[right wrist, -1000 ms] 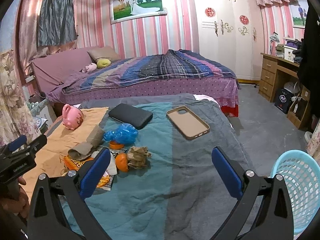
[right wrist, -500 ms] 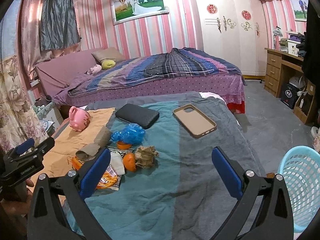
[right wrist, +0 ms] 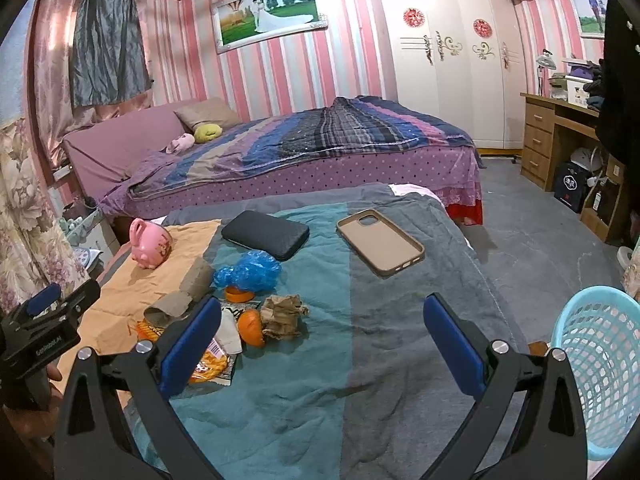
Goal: Collect trash
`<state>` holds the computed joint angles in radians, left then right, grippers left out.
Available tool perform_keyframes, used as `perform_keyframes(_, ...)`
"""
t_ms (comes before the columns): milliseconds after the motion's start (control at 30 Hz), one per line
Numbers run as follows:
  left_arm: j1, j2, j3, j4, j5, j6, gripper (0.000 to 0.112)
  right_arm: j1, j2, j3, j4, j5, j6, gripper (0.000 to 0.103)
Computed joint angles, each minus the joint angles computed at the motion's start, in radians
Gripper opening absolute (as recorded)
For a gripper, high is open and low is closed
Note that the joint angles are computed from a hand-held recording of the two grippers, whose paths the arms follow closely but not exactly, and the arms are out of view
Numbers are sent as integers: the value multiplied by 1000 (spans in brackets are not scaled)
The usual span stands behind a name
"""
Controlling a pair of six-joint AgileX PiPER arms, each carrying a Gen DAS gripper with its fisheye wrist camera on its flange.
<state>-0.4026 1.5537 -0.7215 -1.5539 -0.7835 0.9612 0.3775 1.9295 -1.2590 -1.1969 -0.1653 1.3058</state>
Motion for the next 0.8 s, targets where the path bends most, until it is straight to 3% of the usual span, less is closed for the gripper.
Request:
perform_keyframes(200,-1,-2,3,2,-7,-6,98,-4,4,-3,-5,-2,3,99)
perform_keyframes(300,3,-4,5,13,9,-10,98,-4,8,-10,-77,-2,74,99)
perform_keyframes(567,6,-11,12,31,25,-31,98,0,8,-9,-61,3,44,99)
perform_keyframes(800,8,-15,11,31,32,-33,98,-8,11,-17,-160,-11,155,99)
